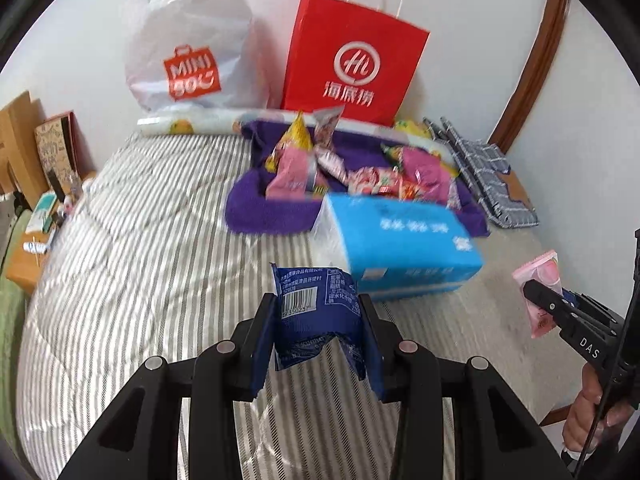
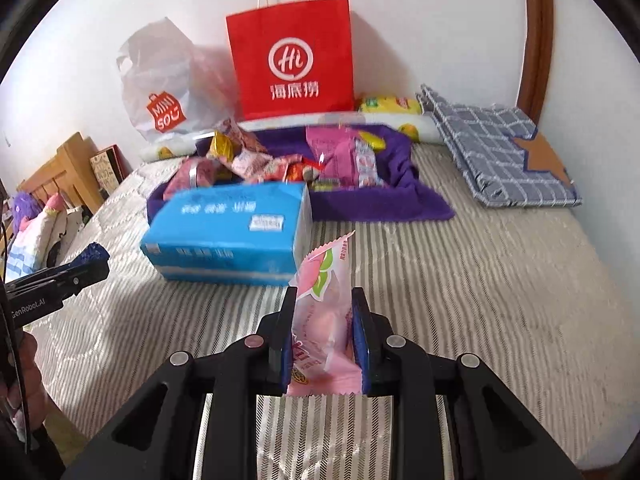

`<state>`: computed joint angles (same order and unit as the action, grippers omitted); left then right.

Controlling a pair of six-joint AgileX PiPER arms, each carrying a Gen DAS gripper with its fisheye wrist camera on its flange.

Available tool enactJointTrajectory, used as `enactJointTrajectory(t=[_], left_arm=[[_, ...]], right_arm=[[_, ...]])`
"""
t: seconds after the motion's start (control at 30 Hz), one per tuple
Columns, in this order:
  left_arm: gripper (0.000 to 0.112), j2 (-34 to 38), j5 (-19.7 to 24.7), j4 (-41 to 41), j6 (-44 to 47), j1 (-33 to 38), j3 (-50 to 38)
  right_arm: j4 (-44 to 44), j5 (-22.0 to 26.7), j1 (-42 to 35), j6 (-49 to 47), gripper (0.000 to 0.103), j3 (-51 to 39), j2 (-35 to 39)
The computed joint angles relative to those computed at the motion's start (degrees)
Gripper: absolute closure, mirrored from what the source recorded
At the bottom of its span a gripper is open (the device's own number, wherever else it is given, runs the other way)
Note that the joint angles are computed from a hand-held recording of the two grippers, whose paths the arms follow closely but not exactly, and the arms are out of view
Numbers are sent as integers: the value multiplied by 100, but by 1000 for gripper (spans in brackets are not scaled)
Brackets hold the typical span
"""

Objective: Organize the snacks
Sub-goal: 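Carry the blue packet and pink packet toward the purple towel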

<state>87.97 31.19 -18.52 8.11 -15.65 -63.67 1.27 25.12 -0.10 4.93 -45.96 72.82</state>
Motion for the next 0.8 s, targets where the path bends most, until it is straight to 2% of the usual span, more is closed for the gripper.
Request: enactJointTrajectory(t=[0.37,0.7,0.8], left_arm=[[75,501,664,-111,-58,-4,-1586],[75,1576,1366,-87,-181,90,-3679],[75,2084,1777,-20,-316,108,-4601]], right_arm=[[-3,485,-47,-63,78,-1232,200],[152,665,-105,-246,78,-2874,1336],[159,693,-130,-227,78,-3297,1669]])
